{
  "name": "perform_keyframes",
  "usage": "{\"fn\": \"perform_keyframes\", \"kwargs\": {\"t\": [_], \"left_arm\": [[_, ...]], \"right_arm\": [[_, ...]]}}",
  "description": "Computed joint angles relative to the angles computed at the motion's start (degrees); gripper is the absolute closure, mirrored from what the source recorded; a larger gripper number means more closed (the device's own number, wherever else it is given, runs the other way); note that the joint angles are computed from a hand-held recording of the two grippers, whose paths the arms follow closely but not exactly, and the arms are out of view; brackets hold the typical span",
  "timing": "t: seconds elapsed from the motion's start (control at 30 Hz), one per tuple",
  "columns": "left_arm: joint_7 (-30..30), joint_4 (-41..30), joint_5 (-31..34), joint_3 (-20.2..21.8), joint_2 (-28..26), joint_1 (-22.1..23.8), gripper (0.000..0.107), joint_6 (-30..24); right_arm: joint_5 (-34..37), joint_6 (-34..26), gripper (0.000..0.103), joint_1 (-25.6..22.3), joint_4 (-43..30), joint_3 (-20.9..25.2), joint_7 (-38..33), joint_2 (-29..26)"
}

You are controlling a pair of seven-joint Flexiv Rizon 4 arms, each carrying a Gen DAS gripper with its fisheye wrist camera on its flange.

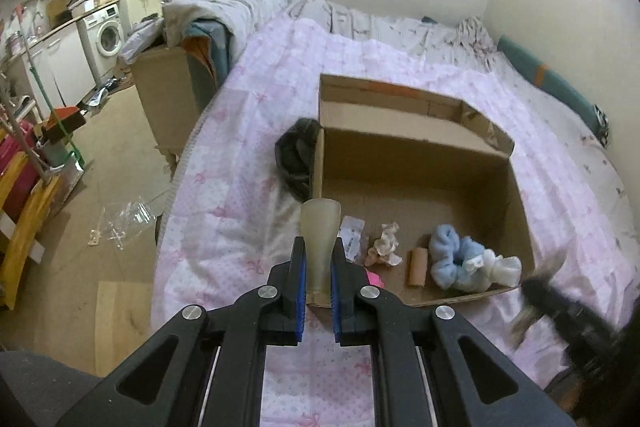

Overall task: Organize soft objects
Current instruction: 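Carry the lace scrunchie and beige cone over the box with both tools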

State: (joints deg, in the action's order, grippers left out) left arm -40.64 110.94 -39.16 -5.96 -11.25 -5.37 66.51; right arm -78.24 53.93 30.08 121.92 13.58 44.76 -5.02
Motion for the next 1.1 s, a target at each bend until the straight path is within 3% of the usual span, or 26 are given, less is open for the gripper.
{"fn": "perform_keyframes", "kwargs": {"t": [0.43,0.5,0.6,0.67,0.77,0.97,1.1], "left_arm": [[-2.53,-7.03,5.43,-2.31,-6.19,-1.67,0.098,-0.02],[-1.97,-7.58,5.76,-3.11,-7.24,-1.73,0.098,0.94],[-1.21,-7.88,6.36,-4.01,-8.82,-1.87,0.097,2.5],[-0.94,-7.96,6.12,-4.67,-9.66,-1.5,0.097,2.52],[1.0,-7.1,5.04,-5.84,-10.24,-0.84,0.097,2.62],[-2.89,-7.51,9.36,-4.17,-11.49,-2.08,0.094,2.64],[-4.31,-7.69,9.36,-4.57,-11.76,-1.55,0.093,1.26]], "right_arm": [[-3.76,6.12,0.085,-6.9,-0.84,-3.23,-4.49,1.28],[-5.51,7.63,0.085,-8.08,-0.23,-3.71,-2.17,1.19],[-12.4,14.01,0.085,-11.11,1.46,-5.18,8.21,0.82],[-12.86,14.95,0.085,-12.06,2.13,-5.05,11.46,0.37],[-10.11,13.84,0.085,-11.91,2.1,-4.37,8.64,-0.26],[-0.62,10.32,0.085,-9.55,1.21,-3.41,-0.6,-2.03],[-4.69,13.96,0.085,-9.73,1.07,-5.12,3.11,-2.6]]}}
